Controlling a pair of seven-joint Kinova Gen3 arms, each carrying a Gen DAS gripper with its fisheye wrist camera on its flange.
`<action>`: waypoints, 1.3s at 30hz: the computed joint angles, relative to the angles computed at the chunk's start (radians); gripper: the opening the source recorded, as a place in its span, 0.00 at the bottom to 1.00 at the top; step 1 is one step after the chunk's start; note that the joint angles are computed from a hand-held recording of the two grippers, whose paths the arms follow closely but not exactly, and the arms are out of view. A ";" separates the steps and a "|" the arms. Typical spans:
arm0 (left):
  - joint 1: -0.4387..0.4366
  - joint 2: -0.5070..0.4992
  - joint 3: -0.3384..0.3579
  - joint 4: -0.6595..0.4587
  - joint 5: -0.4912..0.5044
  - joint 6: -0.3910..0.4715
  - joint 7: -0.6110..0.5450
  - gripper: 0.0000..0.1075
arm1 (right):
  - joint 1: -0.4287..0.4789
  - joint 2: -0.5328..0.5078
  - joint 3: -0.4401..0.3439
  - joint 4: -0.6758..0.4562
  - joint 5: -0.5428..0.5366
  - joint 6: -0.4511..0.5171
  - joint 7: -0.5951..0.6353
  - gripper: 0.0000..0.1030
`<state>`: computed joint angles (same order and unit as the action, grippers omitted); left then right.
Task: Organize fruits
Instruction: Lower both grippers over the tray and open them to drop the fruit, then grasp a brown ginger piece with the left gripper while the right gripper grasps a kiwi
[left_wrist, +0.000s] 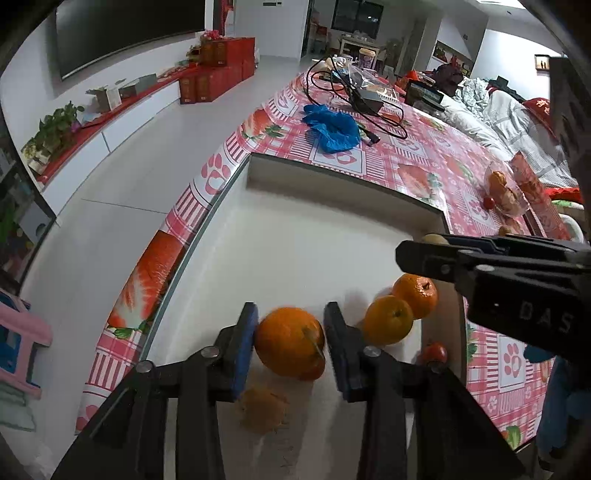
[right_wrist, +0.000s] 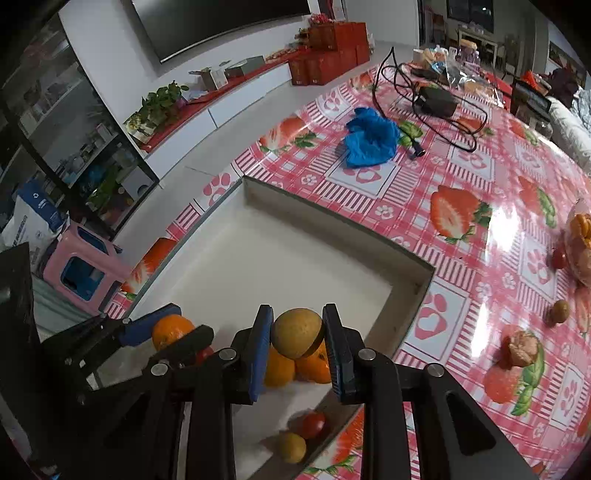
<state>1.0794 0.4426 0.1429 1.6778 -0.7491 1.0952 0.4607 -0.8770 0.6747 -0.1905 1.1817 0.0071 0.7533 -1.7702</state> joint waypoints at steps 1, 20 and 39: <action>0.004 0.001 -0.002 0.002 -0.006 0.001 0.005 0.55 | 0.007 0.007 -0.008 -0.008 -0.009 0.007 0.006 0.28; 0.030 0.012 0.003 -0.075 -0.029 0.051 -0.018 0.76 | 0.065 -0.083 0.001 0.120 -0.038 -0.087 -0.028 0.87; 0.038 0.175 -0.048 -0.469 0.009 0.006 -0.384 0.77 | 0.242 -0.166 0.122 0.304 0.064 -0.128 -0.226 1.00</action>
<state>1.1178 0.6171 0.0949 1.2090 -0.7397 1.1016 0.0766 -0.6351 0.5086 -0.0685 1.4855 0.0714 0.6254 -1.9961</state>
